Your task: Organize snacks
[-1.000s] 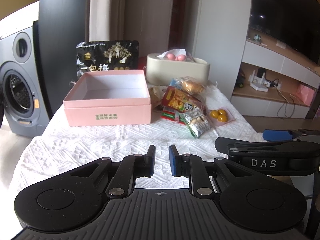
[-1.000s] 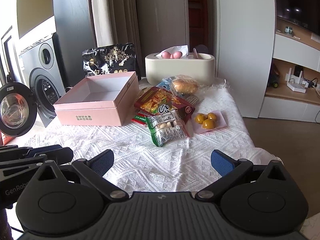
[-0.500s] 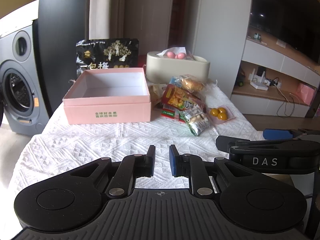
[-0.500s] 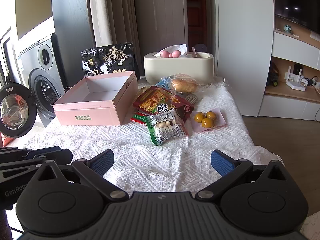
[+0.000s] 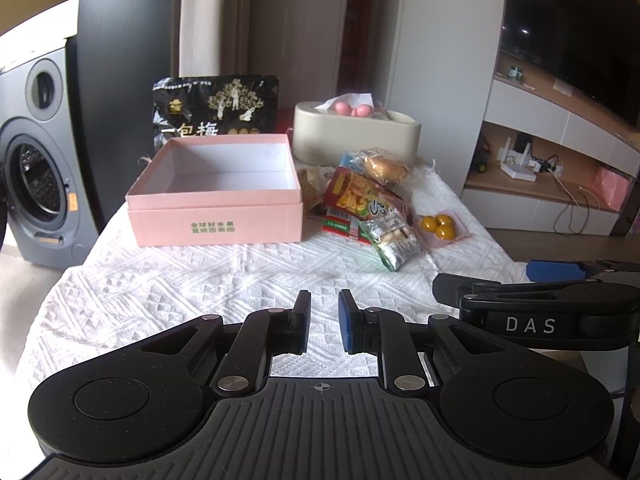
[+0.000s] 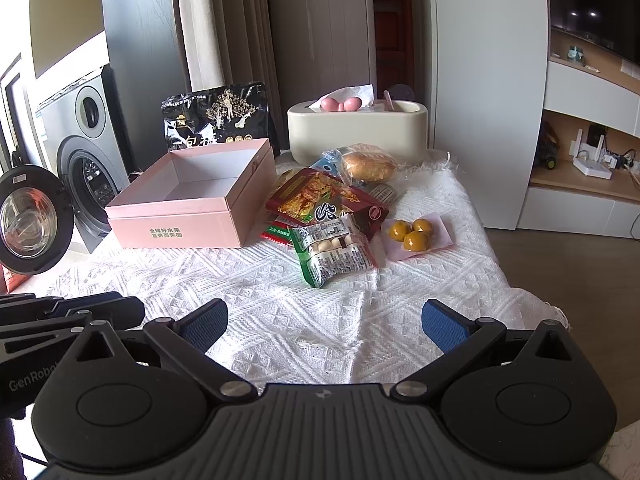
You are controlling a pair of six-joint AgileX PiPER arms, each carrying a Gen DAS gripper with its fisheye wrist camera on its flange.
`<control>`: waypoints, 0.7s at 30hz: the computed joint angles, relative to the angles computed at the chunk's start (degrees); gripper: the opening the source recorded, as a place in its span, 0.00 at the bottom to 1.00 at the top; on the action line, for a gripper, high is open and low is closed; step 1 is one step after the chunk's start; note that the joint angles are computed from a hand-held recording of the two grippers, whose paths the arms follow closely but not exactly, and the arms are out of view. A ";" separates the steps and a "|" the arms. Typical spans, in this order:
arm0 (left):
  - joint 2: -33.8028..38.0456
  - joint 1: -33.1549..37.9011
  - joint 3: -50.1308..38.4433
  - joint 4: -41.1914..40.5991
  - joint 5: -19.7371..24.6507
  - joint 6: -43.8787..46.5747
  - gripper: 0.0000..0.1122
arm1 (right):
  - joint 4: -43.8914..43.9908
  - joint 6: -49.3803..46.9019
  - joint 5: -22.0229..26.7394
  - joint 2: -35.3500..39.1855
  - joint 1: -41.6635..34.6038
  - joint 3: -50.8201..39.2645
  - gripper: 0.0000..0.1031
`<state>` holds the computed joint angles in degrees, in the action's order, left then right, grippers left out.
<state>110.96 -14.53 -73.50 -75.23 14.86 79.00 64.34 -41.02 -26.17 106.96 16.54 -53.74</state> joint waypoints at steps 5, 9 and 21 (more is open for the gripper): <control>-0.03 0.02 -0.34 2.04 -0.06 -2.30 0.17 | 0.34 -0.20 -0.23 -0.20 0.36 0.18 1.00; 0.05 0.05 -0.65 2.99 -0.01 -3.36 0.17 | 0.58 -0.74 0.55 -0.34 -0.08 -0.08 1.00; 3.30 0.45 -5.75 16.04 1.49 -19.29 0.17 | -1.46 0.74 1.37 0.41 -0.69 -0.40 1.00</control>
<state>114.26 -14.08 -79.25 -59.19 16.36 59.71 62.88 -40.28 -24.80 107.37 15.85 -54.14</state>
